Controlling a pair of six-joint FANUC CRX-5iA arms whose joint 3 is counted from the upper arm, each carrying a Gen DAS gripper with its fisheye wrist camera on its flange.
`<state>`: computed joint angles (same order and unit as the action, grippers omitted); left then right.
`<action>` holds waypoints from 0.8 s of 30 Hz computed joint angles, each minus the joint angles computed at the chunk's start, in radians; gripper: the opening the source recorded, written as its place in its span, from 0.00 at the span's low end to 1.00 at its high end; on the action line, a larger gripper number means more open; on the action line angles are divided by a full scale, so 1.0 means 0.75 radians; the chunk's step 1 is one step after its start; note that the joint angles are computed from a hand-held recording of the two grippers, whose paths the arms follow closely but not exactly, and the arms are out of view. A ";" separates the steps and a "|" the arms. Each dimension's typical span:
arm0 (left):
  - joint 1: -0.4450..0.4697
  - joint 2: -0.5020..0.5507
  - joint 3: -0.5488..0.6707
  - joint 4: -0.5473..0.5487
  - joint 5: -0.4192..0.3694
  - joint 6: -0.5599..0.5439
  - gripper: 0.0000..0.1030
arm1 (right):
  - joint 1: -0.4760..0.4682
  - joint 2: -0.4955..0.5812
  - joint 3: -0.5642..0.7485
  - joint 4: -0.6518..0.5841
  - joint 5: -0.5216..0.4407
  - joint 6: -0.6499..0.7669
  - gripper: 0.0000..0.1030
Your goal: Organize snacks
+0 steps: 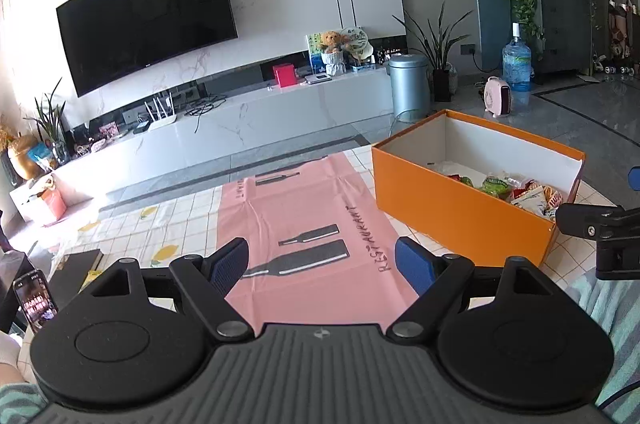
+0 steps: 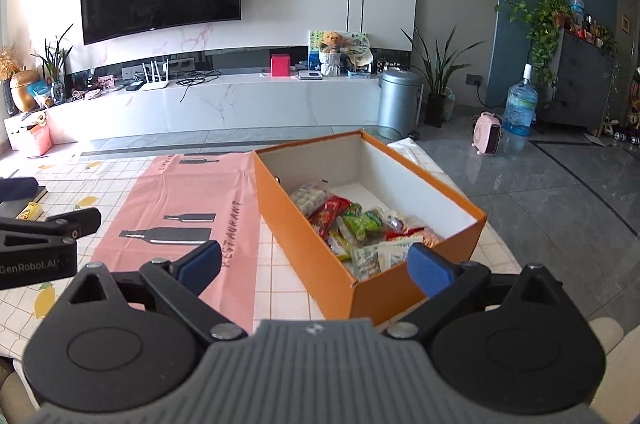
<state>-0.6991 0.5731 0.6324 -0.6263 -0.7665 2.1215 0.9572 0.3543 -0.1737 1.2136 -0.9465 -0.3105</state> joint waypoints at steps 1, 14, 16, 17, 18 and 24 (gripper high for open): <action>0.001 0.004 0.000 0.007 -0.003 0.001 0.94 | 0.000 0.010 0.008 -0.012 0.001 0.000 0.93; 0.011 0.045 -0.004 0.094 -0.038 -0.077 0.94 | -0.029 0.082 0.076 -0.175 0.038 0.086 0.93; 0.015 0.047 -0.002 0.103 -0.040 -0.082 0.94 | -0.034 0.081 0.075 -0.178 0.043 0.087 0.93; 0.016 0.047 -0.002 0.108 -0.040 -0.086 0.94 | -0.035 0.081 0.075 -0.178 0.045 0.087 0.93; 0.018 0.051 0.002 0.115 -0.042 -0.093 0.94 | -0.036 0.080 0.073 -0.179 0.046 0.089 0.93; 0.019 0.054 0.010 0.126 -0.050 -0.102 0.94 | -0.034 0.077 0.070 -0.176 0.052 0.098 0.93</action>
